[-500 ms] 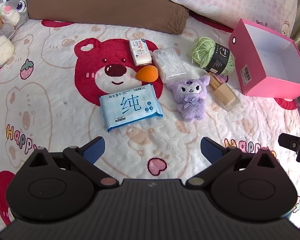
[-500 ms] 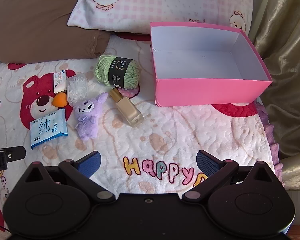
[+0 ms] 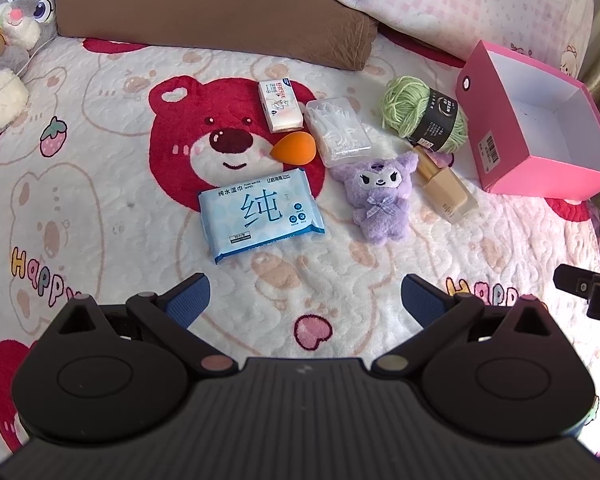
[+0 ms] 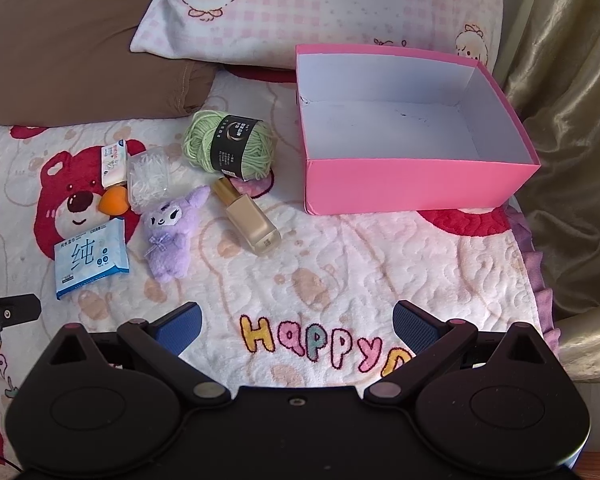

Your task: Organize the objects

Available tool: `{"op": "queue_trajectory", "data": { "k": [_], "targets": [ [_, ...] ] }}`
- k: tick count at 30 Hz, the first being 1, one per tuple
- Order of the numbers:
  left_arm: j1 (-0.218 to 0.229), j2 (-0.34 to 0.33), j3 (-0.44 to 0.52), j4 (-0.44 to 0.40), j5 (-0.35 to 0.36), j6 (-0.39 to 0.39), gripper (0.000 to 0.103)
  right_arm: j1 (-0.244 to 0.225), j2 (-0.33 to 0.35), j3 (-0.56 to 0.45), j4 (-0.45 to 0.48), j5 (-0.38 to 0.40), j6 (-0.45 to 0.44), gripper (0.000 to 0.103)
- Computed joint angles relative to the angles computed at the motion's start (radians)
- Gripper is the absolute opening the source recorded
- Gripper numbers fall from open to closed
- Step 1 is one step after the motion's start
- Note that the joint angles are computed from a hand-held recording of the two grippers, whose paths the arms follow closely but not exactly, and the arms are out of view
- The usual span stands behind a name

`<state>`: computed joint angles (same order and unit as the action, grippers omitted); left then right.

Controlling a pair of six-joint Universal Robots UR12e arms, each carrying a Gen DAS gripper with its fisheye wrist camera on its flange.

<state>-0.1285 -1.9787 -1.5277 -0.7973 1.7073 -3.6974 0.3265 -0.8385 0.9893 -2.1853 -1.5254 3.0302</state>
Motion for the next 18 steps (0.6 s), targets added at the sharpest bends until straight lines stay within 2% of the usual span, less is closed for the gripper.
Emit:
{"op": "queue_trajectory", "data": {
  "k": [18],
  "targets": [
    [-0.007,0.008,0.0,-0.004,0.031,0.002,0.103,0.003,0.002,-0.003,0.01,-0.007,-0.012,0.103]
  ]
}}
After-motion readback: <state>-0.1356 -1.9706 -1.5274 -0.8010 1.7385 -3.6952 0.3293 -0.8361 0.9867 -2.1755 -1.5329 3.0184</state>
